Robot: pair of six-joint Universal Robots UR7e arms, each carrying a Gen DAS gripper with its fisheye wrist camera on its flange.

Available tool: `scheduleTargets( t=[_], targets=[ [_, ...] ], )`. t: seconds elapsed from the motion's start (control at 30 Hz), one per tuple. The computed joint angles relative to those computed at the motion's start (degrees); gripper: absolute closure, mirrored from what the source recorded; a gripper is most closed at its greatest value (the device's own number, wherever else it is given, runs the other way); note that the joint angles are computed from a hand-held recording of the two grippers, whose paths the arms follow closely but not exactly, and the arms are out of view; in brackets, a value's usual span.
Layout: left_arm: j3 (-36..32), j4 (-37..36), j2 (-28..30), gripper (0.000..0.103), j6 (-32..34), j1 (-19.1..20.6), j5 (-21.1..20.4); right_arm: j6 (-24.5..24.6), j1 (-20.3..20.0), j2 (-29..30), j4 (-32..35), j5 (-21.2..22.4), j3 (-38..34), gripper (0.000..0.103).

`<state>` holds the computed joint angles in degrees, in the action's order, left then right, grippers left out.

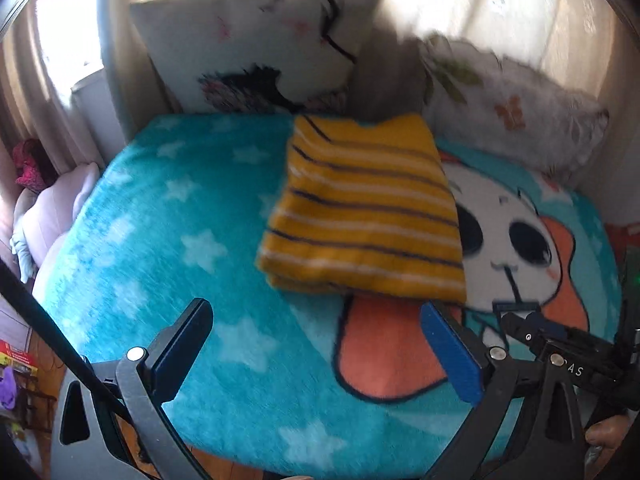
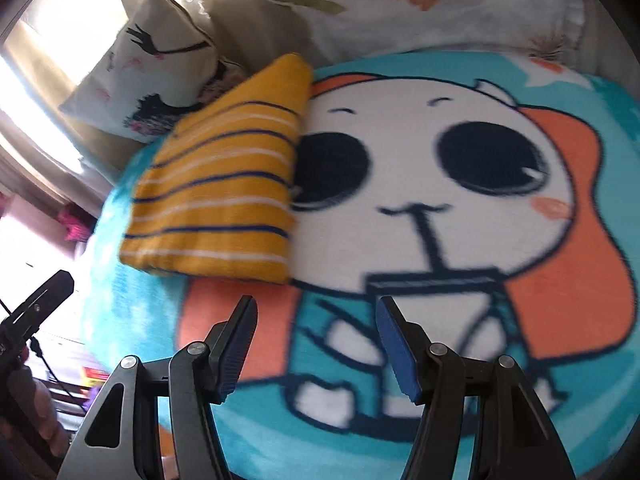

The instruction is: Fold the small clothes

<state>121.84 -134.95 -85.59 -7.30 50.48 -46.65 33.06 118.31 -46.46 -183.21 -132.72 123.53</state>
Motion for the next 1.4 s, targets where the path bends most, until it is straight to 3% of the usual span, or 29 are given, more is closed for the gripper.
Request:
scheduleTargets(
  t=[0.23,0.6,1.0,1.4],
  targets=[
    [4.2,1.4,-0.8,0.000,-3.7,-3.5,-1.5,1.1,0.0,-3.3,2.1,-2.5,5.1,0.036],
    [6.8,6.3,2.0,0.000,-12.2,-5.3,-5.9,3.4,-0.3,-8.9,3.3,-5.5,12.6,0.036],
    [7.5,13.4,7.3,0.000,-21.0,-4.3,-4.1,2.2,-1.5,-11.8,1.8,-5.7,17.1,0.035],
    [8.5,11.3,7.4,0.000,-23.4,-4.4,-3.5,-0.8,-2.4,-11.4,-0.3,-4.9,17.1,0.035]
  ],
)
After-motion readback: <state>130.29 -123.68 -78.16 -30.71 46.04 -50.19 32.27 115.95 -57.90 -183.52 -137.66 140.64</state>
